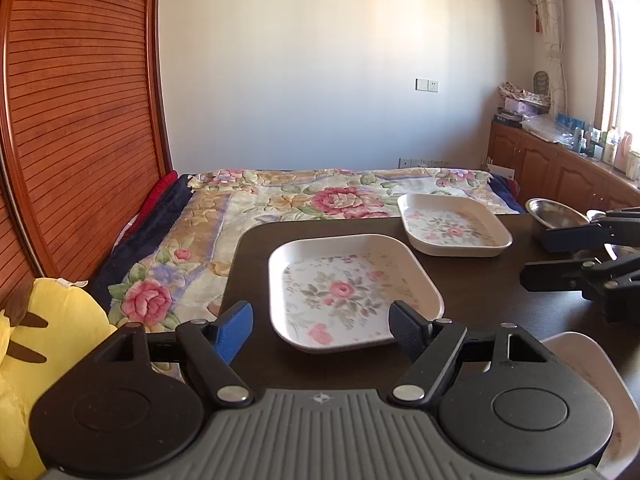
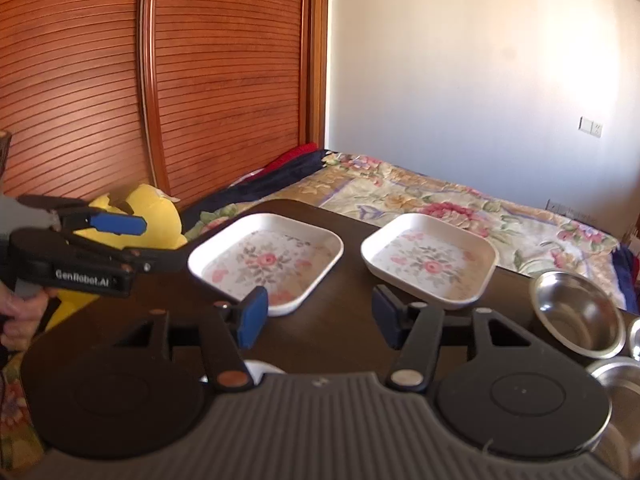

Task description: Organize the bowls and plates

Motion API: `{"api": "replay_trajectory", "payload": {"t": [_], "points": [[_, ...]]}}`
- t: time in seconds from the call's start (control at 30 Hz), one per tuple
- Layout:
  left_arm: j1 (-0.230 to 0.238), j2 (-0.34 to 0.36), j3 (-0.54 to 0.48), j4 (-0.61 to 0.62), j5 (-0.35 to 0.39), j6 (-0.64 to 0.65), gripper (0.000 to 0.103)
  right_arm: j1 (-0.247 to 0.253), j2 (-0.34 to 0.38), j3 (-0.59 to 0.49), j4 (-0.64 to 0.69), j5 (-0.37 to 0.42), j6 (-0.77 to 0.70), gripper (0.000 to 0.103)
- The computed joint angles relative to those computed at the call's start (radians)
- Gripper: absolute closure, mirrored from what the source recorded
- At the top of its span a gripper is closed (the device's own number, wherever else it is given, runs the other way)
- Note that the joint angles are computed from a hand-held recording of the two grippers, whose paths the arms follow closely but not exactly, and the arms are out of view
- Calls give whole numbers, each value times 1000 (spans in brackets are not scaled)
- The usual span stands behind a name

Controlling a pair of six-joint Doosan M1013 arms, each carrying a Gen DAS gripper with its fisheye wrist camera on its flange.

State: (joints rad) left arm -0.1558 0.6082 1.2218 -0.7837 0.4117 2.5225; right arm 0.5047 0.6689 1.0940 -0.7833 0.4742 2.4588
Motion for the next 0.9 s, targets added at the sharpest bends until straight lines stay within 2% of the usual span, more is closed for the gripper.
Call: {"api": "replay_trajectory", "payload": {"t": [0.23,0.43,0.57,0.73,0.8,0.9], "points": [[7,49,-84,65,48,-76,25,-23,68,-123,262,41,-220,44],[6,94,-157,127,94,-144,26,-39,130,-231,400,122,-325,44],[6,123,-200,163,125,-184,34,-50,163,-289,463,175,-371,45],[4,151,-241,216,159,-239,52,-64,198,-351,555,232,-439,57],[2,159,-253,244,168,-268,56,-68,209,-370,583,253,-461,64],[3,166,-262,257,172,-286,57,-72,223,-394,611,280,-480,68]]}}
